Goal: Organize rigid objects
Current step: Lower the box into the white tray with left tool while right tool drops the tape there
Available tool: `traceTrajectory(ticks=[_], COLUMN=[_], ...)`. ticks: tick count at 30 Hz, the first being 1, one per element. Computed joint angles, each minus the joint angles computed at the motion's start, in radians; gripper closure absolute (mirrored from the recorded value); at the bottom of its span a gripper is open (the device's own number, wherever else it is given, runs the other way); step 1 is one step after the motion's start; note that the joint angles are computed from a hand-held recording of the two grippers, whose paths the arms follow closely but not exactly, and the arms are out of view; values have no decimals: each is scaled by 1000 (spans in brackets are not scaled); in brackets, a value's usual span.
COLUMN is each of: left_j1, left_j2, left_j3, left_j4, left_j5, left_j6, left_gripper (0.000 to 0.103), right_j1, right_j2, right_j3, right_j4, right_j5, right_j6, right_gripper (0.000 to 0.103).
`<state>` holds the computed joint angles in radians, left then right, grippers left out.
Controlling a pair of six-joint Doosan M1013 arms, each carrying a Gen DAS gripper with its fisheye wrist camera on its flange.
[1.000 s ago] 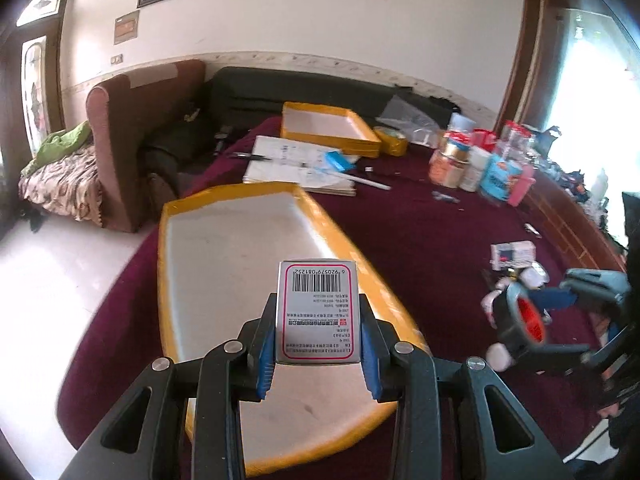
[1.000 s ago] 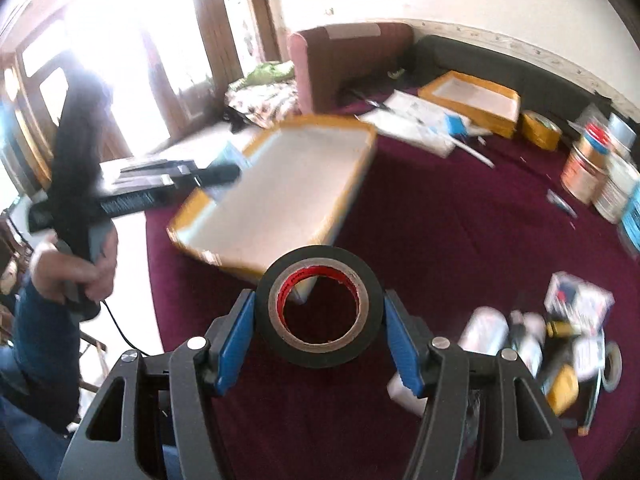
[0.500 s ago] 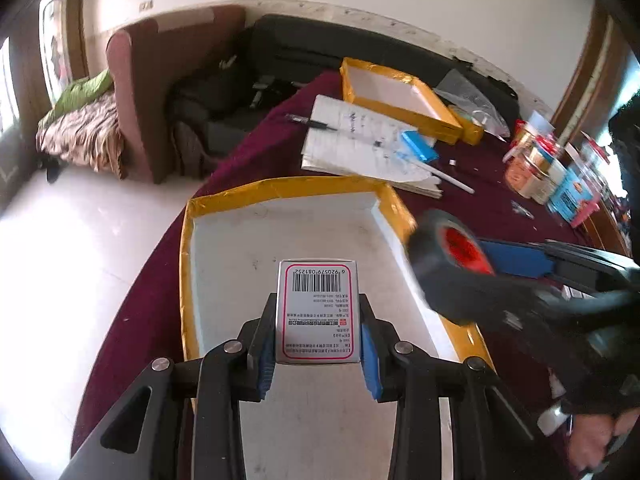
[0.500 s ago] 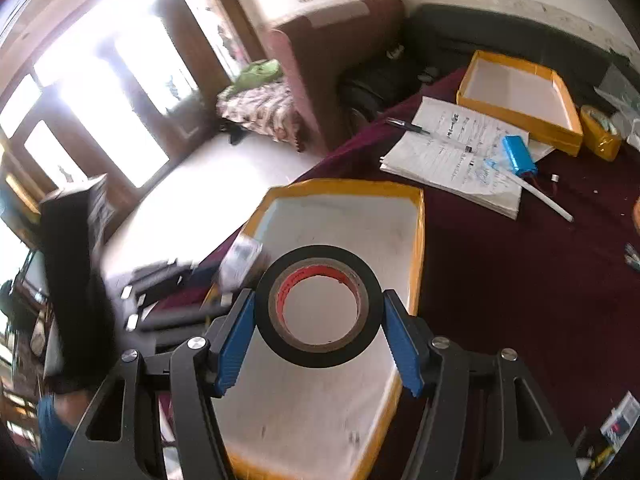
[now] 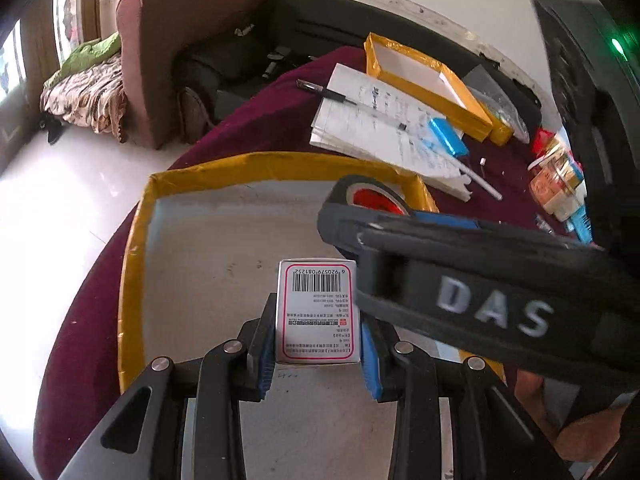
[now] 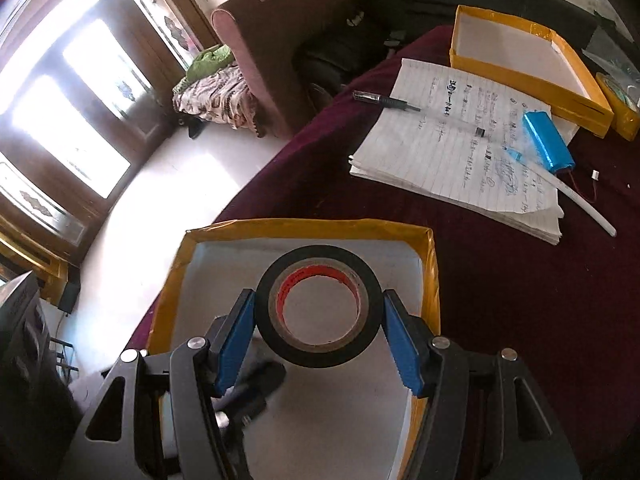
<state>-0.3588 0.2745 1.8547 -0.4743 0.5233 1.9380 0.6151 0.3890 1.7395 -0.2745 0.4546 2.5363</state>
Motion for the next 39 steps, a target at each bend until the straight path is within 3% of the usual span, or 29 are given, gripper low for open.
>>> traceTrajectory(ticks=[8,11,15,23,27,31,35,39], left_j1=[-9,-9,-10,-16,-42,-82,-144,-210], left_j2=[6,5,-3,-76,-161,-263,-314,-311], left_j3=[3,5,14,73,146,236,291,307], left_j4=[-6,-13,-12,-76,-194,-498,-666,-655], left_j5=[-6,-1,-7,-39,-108,-139,-101,15], left_j6=[14,22,21,103,243,573,792,907], left_gripper=[66,56,42,42,41,32,31,31], right_j1=[0,2,1,14,58,123,226,336], right_j2=[18,21,10,-92,-208,-334,-471,-600], right_j3=[-15,-19,-8,101,216,347,480,598], right_j4=[-15,-17,-7,-69,-254,-573,-906,-947], right_j5=[27,39,24,-84,-130,-156,-32,219], right_j6=[-10,-18,-27,90,325,693,1057,1172], right_gripper=[41,41,40,40,39,36,34,33])
